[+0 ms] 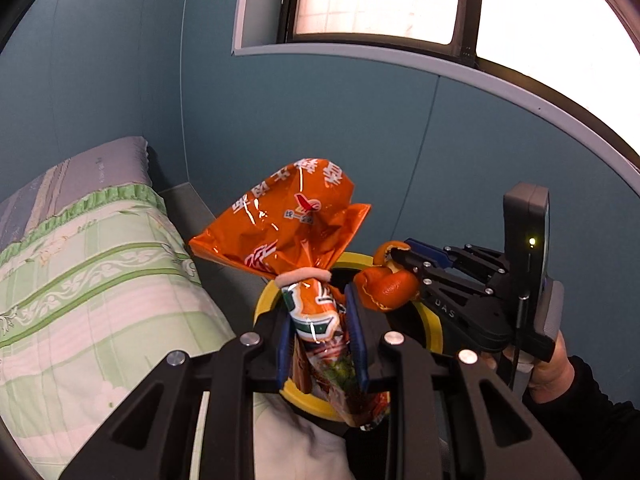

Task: Collect trash
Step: 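Open the left tool over the bin while the right tool releases the peels into it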

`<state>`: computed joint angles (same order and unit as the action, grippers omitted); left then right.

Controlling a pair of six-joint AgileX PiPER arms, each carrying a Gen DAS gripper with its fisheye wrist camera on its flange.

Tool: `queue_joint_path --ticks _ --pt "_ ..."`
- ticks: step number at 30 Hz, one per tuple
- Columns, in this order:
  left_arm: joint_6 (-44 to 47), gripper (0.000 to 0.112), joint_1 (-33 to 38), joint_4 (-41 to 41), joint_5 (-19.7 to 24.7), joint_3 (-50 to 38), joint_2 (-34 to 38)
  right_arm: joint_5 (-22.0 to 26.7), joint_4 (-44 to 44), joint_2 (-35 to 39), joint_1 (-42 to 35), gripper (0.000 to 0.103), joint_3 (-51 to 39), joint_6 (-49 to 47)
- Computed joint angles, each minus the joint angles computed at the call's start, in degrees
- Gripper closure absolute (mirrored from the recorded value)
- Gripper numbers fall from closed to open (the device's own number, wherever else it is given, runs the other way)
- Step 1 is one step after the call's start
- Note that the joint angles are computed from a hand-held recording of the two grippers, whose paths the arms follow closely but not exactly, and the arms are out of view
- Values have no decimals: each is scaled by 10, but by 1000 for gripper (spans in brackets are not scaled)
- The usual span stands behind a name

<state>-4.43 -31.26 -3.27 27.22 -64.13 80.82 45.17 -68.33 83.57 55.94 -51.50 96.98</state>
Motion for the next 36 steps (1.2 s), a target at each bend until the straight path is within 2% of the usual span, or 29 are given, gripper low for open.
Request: queue_joint_path --ticks 5,12,14,17,27,29,30,31,32,35,36 --pt "32 90 7 -50 -22 -13 54 -15 -2 21 -25 88 -6 0" --pt "69 90 24 -120 -31 -36 139 -45 -2 45 -61 88 -15 3" --pt "104 90 32 -166 -30 -42 161 -58 0 55 -75 88 -19 2" --pt "112 90 31 -185 -33 -48 187 -87 15 74 -95 87 -32 -7" --pt "132 88 29 -222 -25 -76 243 -102 26 106 -108 86 -45 -15" --pt "158 85 35 -250 -18 -78 245 -107 36 102 -111 83 -43 -26" --pt "174 74 39 -267 -15 -79 246 -117 42 105 -118 76 -47 -32" --pt "187 55 45 -285 -15 -77 246 -120 48 107 -124 70 -50 -39" --pt "180 50 49 -290 -26 -67 242 -120 48 107 -127 67 -50 -36" --pt "209 47 62 -326 -34 -50 231 -119 40 102 -130 59 -44 -12" --pt "208 47 64 -327 -35 -48 230 -121 33 96 -130 52 -38 -3"
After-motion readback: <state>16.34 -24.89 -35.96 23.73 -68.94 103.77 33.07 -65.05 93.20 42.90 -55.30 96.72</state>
